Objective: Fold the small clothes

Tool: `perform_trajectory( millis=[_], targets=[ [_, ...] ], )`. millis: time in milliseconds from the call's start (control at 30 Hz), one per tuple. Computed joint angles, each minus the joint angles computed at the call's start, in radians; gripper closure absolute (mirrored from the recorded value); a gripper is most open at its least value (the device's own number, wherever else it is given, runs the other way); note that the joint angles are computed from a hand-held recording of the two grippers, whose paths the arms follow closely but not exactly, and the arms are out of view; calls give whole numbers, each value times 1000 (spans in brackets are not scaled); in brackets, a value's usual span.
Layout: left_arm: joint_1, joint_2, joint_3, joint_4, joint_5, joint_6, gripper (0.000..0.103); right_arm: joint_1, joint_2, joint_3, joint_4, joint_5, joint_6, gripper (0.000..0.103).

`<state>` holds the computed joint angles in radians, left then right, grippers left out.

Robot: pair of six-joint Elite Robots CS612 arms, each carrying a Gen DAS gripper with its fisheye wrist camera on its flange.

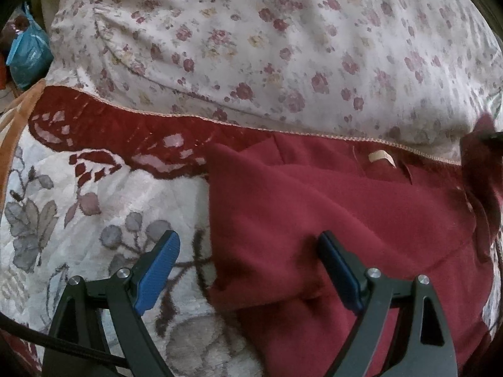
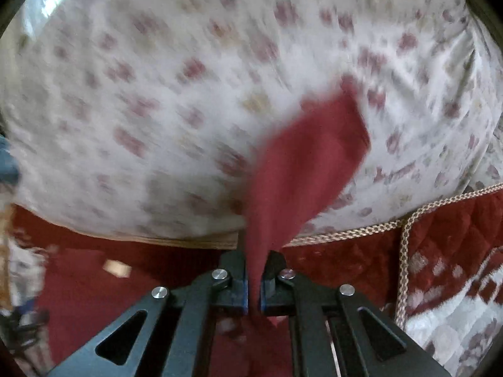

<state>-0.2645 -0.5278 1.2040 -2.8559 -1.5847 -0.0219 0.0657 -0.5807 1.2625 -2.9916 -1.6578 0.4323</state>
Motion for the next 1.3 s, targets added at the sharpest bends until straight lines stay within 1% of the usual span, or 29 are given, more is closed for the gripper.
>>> perform_trajectory(
  millis=[67, 133, 200, 300, 367, 400, 433, 467, 500, 533, 567, 600, 633, 667, 700, 733, 767, 800, 867, 900, 933, 967, 1033, 1133, 1167, 1200, 1233, 1267, 1300],
  targets=[
    [4, -3, 2, -10, -5, -15, 14, 0, -34, 48, -75, 88, -1, 98],
    [8, -6, 5, -24, -8, -34, 14, 13, -69, 87, -128, 164, -42, 98],
    [11, -9, 9, -34, -12, -51, 14, 31, -95, 107, -156, 263, -98, 98],
    [20, -15, 14, -55, -20, -82, 14, 62, -112, 100, -137, 404, -217, 97],
    [28, -16, 14, -72, -31, -111, 14, 87, -110, 80, -88, 501, -362, 97],
    [33, -15, 11, -77, -37, -127, 14, 97, -102, 67, -62, 517, -406, 97],
    [35, -15, 10, -80, -38, -140, 14, 112, -90, 48, -20, 496, -459, 97],
    [37, -14, 7, -78, -39, -152, 14, 129, -69, 10, 53, 434, -497, 97],
    [40, -12, 2, -74, -41, -164, 15, 139, -61, -1, 94, 384, -500, 97],
    [43, -10, -3, -67, -49, -175, 15, 151, -32, -49, 173, 312, -486, 96],
    [45, -8, -8, -58, -58, -181, 15, 157, -7, -86, 228, 263, -469, 93],
    [47, -7, -11, -51, -69, -184, 15, 162, 21, -121, 282, 199, -441, 89],
    [48, -7, -12, -49, -79, -181, 15, 163, 33, -135, 303, 163, -422, 75],
    [48, -8, -10, -51, -82, -177, 15, 159, 49, -149, 318, 133, -378, 64],
    [47, -9, -8, -56, -83, -170, 15, 156, 52, -145, 313, 122, -336, 61],
    [44, -10, -6, -62, -81, -159, 15, 152, 51, -134, 298, 120, -293, 57],
    [43, -10, -5, -63, -78, -151, 14, 146, 48, -125, 281, 133, -258, 51],
    [41, -10, -5, -61, -75, -145, 14, 143, 40, -109, 259, 137, -230, 49],
    [38, -11, -5, -50, -77, -137, 14, 148, 30, -95, 218, 101, -226, 42],
    [38, -11, -5, -45, -79, -133, 15, 151, 30, -99, 206, 95, -230, 40],
    [36, -10, -5, -40, -77, -126, 15, 154, 30, -104, 182, 95, -233, 36],
    [35, -10, -5, -39, -70, -120, 15, 157, 35, -116, 168, 99, -229, 32],
    [32, -9, -6, -37, -54, -115, 15, 165, 62, -174, 188, 106, -220, 32],
    [35, -6, -11, -25, -54, -121, 15, 190, 122, -305, 296, 93, -254, 32],
    [36, -5, -14, -22, -53, -123, 15, 197, 140, -345, 348, 83, -276, 32],
    [36, -4, -15, -18, -50, -125, 15, 208, 176, -415, 443, 53, -304, 32],
    [37, -3, -19, -11, -48, -129, 15, 217, 208, -478, 532, 3, -314, 32],
    [39, -3, -21, -8, -52, -135, 15, 227, 240, -535, 609, -70, -319, 32],
    [41, -4, -21, -9, -56, -140, 15, 233, 265, -572, 657, -140, -322, 32]
  ],
)
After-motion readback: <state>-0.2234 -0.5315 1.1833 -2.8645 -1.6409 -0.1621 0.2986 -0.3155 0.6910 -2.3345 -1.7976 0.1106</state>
